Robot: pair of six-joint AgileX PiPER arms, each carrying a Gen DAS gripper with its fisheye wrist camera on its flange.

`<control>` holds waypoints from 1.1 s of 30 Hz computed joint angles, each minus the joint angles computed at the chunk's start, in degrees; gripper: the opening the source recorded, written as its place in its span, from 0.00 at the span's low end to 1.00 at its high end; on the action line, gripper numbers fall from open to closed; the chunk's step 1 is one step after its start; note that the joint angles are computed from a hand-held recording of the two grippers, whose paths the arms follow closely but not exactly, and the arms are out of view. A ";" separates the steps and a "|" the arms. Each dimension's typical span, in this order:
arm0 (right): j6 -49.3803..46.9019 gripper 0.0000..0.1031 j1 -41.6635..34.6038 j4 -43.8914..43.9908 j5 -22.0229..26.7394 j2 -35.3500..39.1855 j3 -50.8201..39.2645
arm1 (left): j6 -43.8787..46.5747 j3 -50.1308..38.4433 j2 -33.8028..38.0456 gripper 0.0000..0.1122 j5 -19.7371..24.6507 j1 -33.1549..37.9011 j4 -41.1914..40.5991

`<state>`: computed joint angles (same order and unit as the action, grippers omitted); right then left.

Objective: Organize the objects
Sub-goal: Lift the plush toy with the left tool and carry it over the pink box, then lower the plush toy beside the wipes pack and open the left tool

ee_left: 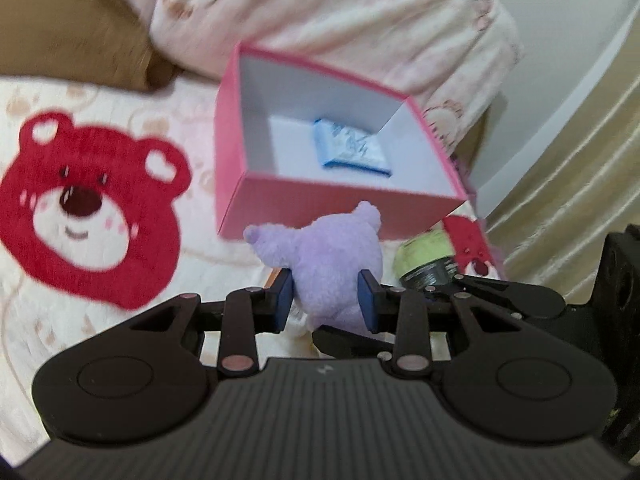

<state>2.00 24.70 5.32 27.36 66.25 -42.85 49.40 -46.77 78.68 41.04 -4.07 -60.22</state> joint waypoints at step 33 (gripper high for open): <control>-26.35 0.51 -28.53 22.50 30.66 49.93 -59.32 | -54.29 -88.32 57.54 0.29 22.12 -14.69 41.23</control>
<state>-24.35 -3.84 27.83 58.02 116.18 -102.17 -4.89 -135.09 136.22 63.16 -18.76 -18.99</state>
